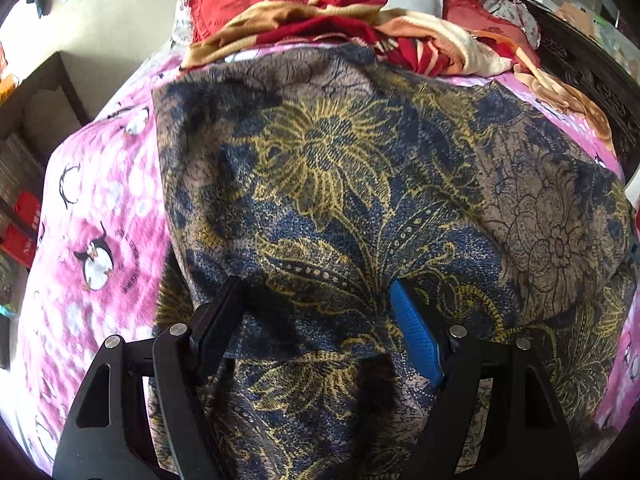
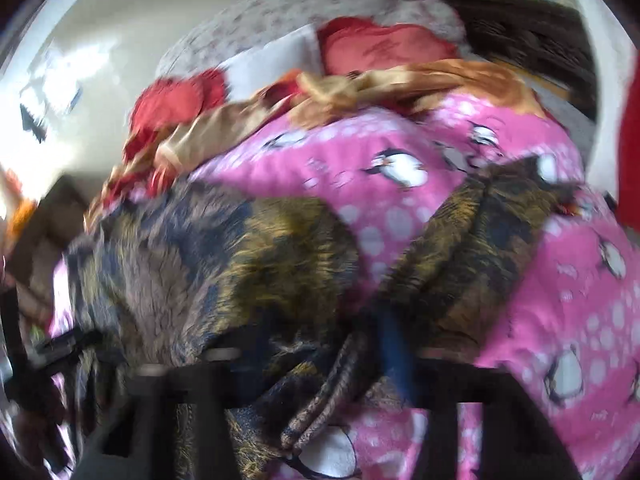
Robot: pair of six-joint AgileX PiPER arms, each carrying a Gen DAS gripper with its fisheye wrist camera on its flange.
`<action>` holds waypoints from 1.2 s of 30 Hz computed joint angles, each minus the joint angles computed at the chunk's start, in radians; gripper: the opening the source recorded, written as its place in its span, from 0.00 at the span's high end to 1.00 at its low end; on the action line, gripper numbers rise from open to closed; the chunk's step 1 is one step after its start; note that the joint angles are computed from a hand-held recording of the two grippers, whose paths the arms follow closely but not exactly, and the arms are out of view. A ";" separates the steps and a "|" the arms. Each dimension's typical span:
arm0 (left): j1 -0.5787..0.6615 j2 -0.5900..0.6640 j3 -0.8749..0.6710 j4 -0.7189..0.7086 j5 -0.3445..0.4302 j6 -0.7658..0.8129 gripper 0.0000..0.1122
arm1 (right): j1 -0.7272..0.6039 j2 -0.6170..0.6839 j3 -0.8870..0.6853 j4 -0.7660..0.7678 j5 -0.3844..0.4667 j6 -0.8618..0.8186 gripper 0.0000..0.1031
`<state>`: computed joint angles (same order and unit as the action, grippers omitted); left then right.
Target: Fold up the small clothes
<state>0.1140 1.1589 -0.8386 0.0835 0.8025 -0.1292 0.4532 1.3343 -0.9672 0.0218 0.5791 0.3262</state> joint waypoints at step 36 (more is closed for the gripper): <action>0.166 -0.036 -0.109 -0.187 0.089 0.207 0.32 | -0.555 0.119 -0.426 0.713 0.326 -0.618 0.92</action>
<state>0.2804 1.1225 -0.9478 -0.1039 0.8912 0.0779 -0.1018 1.4536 -1.3933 0.7353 0.9051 -0.2923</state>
